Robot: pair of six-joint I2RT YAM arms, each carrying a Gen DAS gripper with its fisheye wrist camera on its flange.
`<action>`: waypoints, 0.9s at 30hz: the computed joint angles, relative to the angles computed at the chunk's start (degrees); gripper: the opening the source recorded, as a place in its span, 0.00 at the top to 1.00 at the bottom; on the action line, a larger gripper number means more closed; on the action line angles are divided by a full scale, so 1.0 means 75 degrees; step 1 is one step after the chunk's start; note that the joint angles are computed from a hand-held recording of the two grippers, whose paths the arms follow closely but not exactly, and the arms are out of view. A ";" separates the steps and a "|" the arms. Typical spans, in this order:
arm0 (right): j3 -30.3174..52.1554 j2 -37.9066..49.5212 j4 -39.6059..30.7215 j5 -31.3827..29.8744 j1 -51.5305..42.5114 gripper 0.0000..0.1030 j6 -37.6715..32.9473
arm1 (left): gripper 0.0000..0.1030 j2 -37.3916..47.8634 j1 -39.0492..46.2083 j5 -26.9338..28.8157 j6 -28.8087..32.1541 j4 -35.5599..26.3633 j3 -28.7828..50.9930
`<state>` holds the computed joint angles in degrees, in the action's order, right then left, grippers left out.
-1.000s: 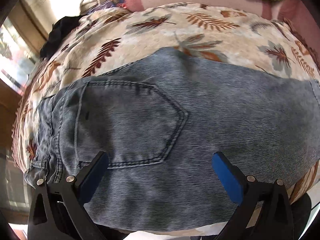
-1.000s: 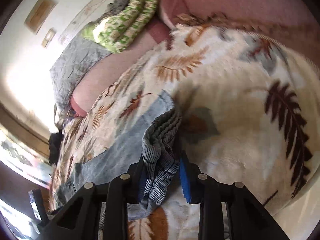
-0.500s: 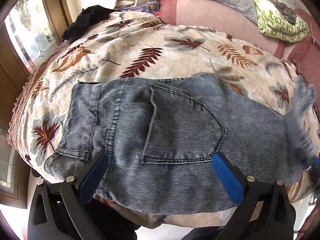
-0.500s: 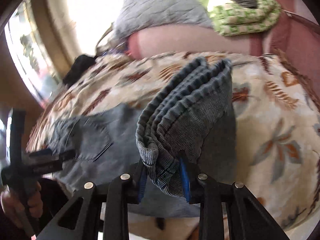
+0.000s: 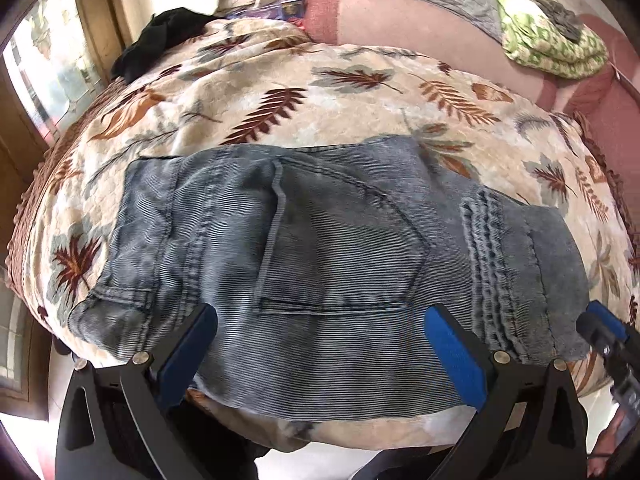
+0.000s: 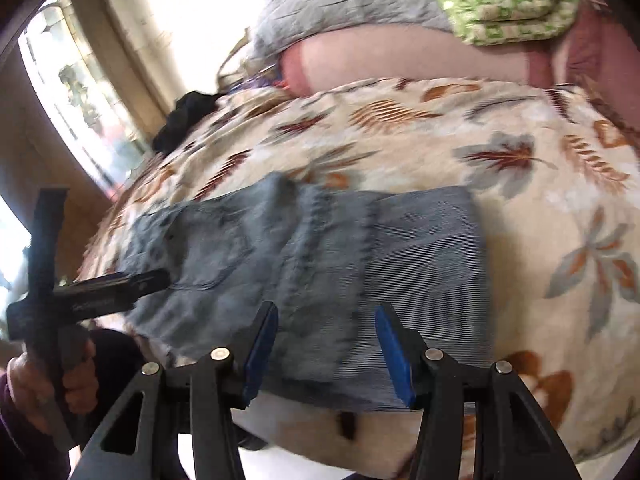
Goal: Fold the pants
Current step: 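Fold the held leg hems over toward the waistband with the right tool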
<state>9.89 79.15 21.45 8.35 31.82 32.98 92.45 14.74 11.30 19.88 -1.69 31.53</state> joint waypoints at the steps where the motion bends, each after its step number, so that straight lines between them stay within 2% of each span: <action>1: -0.0126 -0.0086 -0.0015 0.0012 -0.0184 0.53 -0.0059 | 0.00 -0.0055 -0.0204 -0.0092 -0.0069 0.0102 -0.0097; 3: -0.0255 -0.0003 0.0045 0.0042 -0.0415 0.64 -0.0110 | 0.00 -0.0166 -0.0645 -0.0317 -0.0196 0.0310 -0.0289; 4: -0.0219 0.0260 0.0149 0.0047 -0.0527 0.65 -0.0138 | 0.00 -0.0189 -0.0849 -0.0427 -0.0278 0.0402 -0.0348; 8: -0.0021 0.2019 0.1090 -0.0461 -0.0816 0.67 -0.0307 | 0.00 -0.0281 -0.1694 -0.0830 -0.0615 0.0676 -0.0531; 9: -0.0058 0.2248 0.1338 -0.0297 -0.0660 0.67 -0.0321 | 0.00 -0.0300 -0.1935 -0.0995 -0.0679 0.0809 -0.0605; 10: -0.0110 0.2278 0.1510 -0.0038 -0.0451 0.67 -0.0389 | 0.00 -0.0304 -0.2153 -0.1159 -0.0728 0.0943 -0.0673; 13: -0.0385 0.1981 0.1928 -0.0951 -0.1079 0.67 -0.0760 | 0.00 -0.0202 -0.2700 -0.1609 -0.0791 0.1401 -0.0841; 16: -0.0439 0.1375 0.1590 -0.0786 -0.1564 0.67 -0.1051 | 0.00 0.0144 -0.3154 -0.2175 -0.0767 0.1996 -0.0983; 20: -0.0103 0.1184 0.1330 -0.1234 -0.2538 0.67 -0.1426 | 0.00 0.1162 -0.3368 -0.2818 -0.0677 0.2459 -0.0804; 23: 0.0642 0.1709 0.1037 -0.1251 -0.2754 0.67 -0.1460 | 0.00 0.1343 -0.2989 -0.2363 -0.0684 0.2504 -0.0733; 27: 0.1737 0.2837 0.0925 -0.1337 -0.2954 0.67 -0.1498 | 0.00 0.1478 -0.2863 -0.2265 -0.0594 0.2532 -0.0638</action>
